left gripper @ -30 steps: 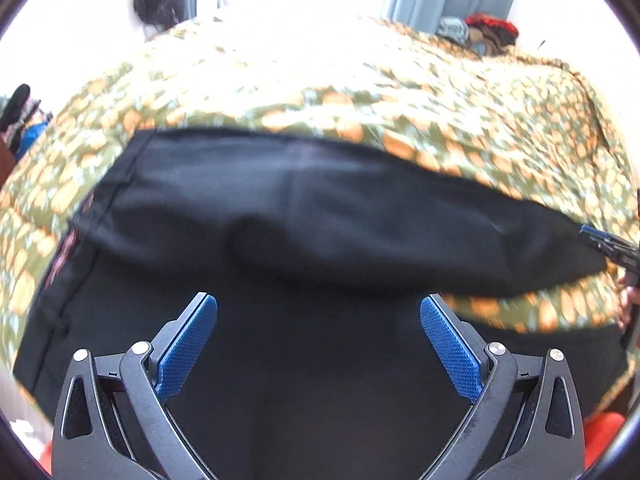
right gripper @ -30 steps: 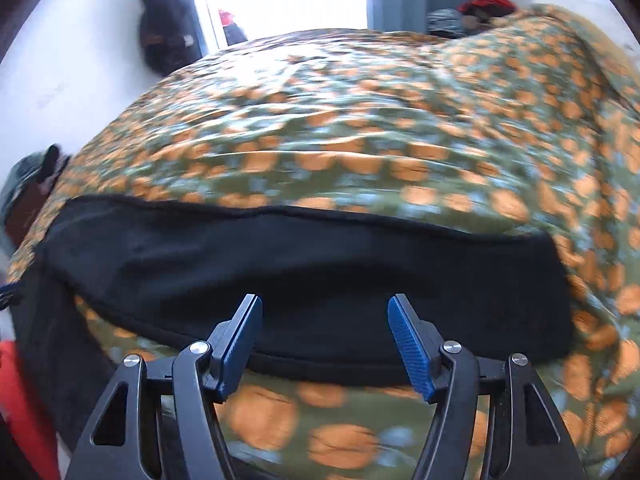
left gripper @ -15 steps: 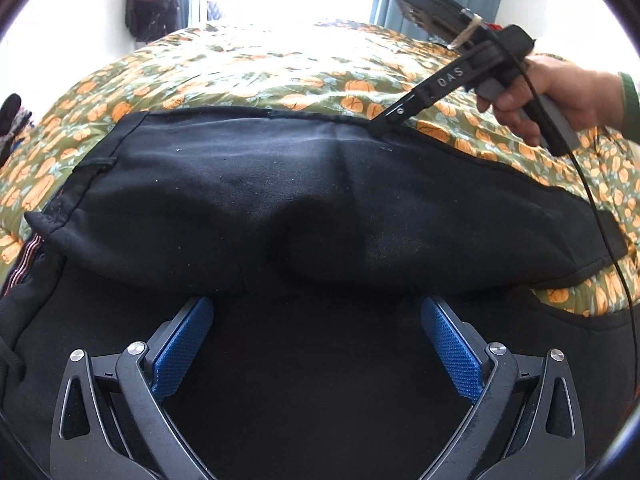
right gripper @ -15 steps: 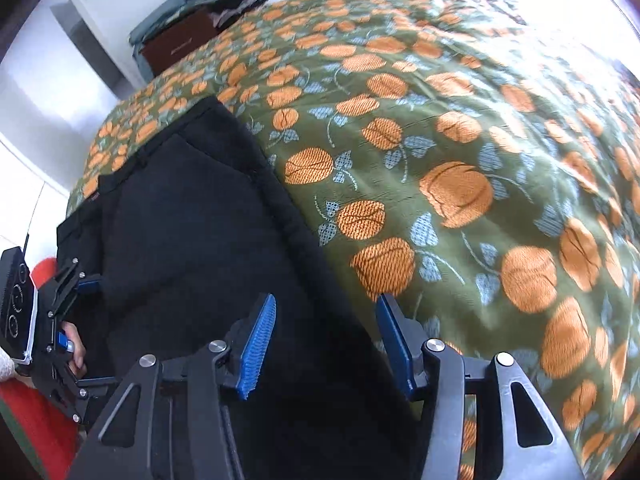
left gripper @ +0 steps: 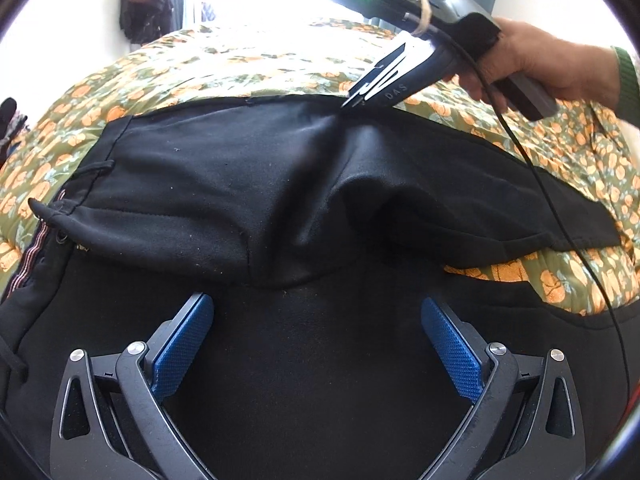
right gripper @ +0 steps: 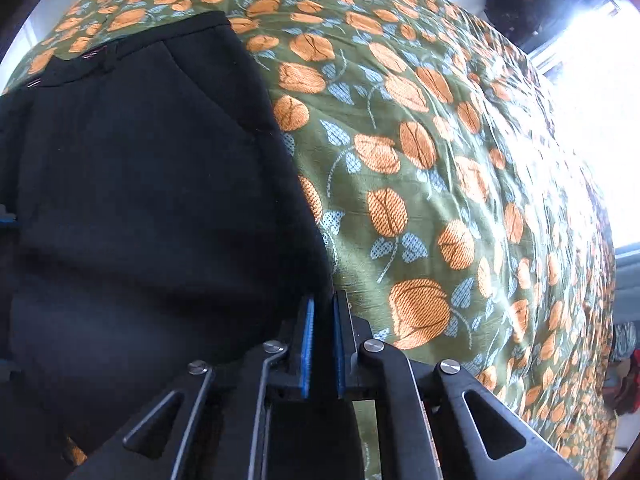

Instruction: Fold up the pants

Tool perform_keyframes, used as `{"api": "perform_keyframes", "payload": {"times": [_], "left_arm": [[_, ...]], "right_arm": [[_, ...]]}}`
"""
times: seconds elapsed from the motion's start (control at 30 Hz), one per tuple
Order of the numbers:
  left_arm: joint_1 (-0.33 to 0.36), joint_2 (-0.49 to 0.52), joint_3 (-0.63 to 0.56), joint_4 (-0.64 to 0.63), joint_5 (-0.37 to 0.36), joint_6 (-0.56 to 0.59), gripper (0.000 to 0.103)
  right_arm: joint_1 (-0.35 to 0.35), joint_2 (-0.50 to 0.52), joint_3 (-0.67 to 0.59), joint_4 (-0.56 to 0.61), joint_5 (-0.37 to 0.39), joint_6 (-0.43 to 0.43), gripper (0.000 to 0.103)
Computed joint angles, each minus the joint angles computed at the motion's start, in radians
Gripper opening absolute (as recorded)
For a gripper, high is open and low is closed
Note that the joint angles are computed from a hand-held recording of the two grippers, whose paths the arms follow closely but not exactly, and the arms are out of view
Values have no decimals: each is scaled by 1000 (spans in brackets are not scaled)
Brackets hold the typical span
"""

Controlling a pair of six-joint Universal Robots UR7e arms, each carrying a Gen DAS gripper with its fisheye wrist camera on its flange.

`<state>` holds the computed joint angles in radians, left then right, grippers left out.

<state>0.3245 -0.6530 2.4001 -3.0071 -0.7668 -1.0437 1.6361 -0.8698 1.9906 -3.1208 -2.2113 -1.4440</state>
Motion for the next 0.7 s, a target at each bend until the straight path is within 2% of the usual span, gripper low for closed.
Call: {"api": "perform_keyframes", "payload": {"times": [0.03,0.07,0.13,0.17,0.23,0.27,0.3,0.37,0.4,0.43,0.47,0.5,0.53,0.57,0.63,0.67,0.7], "left_arm": [[3,-4,8,-25,-8,8,102],[7,-19,17,-45,-20,18,102],[16,-88,35,-61,-42,26,101],[22,-124,41,-82,-30,30,102],[48,-184,5,-45,5,42,102],[74,-190,-27,-51,13,87,102],[109,-180,-77,-44,24,144,102],[182,-130,-188,37,22,236,102],[229,-94,-257,122,-20,293,102],[273,-64,-316,227,-93,355,101],[296,-17,-351,315,-124,420,101],[293,12,-355,362,-113,500,102],[267,21,-339,367,-69,552,102],[259,12,-330,359,-68,563,102],[265,-31,-359,435,-94,471,101],[252,-42,-370,435,-77,426,100],[230,-47,-382,393,-74,422,100]], "right_arm": [[-15,-23,18,-25,32,29,36],[-37,-66,43,-32,85,78,46],[-109,-207,98,2,217,218,52],[-161,-297,126,47,299,300,55],[-301,-479,171,176,473,441,66],[-373,-554,187,231,535,487,66],[-437,-608,197,264,562,514,66],[-547,-680,191,323,555,526,66],[-600,-711,170,354,549,535,66],[-648,-732,144,387,539,564,66],[-686,-735,111,408,491,599,66],[-724,-733,78,394,431,612,65],[-764,-746,72,352,413,603,62],[-807,-775,72,329,437,588,62],[-887,-850,104,260,502,556,62],[-934,-902,134,233,566,541,62],[-999,-965,162,242,670,522,63]]}}
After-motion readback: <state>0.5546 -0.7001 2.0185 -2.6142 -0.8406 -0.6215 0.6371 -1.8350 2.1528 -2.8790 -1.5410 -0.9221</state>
